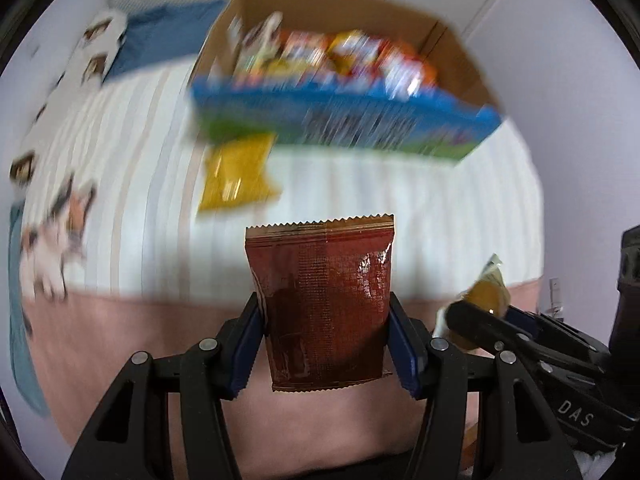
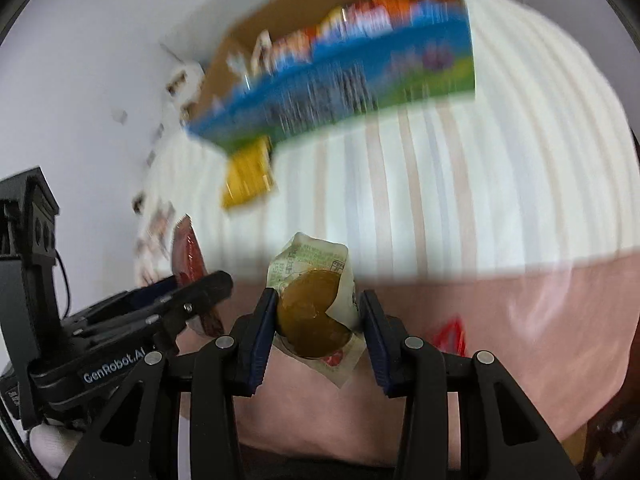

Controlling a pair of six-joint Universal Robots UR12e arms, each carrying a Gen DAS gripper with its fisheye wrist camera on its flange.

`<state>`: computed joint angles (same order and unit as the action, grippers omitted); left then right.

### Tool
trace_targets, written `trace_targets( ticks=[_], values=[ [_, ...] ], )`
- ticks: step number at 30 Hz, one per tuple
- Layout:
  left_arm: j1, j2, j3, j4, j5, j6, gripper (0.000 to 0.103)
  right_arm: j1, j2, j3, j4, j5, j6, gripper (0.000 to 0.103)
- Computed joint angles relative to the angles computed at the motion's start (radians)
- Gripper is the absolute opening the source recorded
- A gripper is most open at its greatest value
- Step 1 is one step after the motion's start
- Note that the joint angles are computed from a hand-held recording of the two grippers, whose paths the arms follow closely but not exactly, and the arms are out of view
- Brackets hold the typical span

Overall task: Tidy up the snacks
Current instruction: 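Carry both packets into the box and open both tools to release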

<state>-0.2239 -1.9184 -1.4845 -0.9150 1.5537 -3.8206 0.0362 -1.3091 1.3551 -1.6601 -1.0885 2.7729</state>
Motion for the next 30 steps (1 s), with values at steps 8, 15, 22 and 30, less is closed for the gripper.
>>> trace_targets(
  ticks=[8,15,22,30],
  values=[
    [0.067,-0.114,0.248,-0.065,0.019,0.160,0.055,0.047,0.165,-0.258,-0.084,-0.002,0.062,0.045],
    [0.145,-0.286,0.502,-0.306,-0.109,0.192,0.055,0.094,0.387,-0.594,0.070,-0.171,0.062,0.045],
    [0.186,-0.405,0.643,-0.556,-0.253,0.222,0.055,0.126,0.639,-1.008,0.460,-0.336,0.042,0.047],
    [0.190,-0.375,0.574,-0.486,-0.228,0.186,0.086,0.125,0.651,-1.028,0.469,-0.363,0.028,0.075]
  ],
)
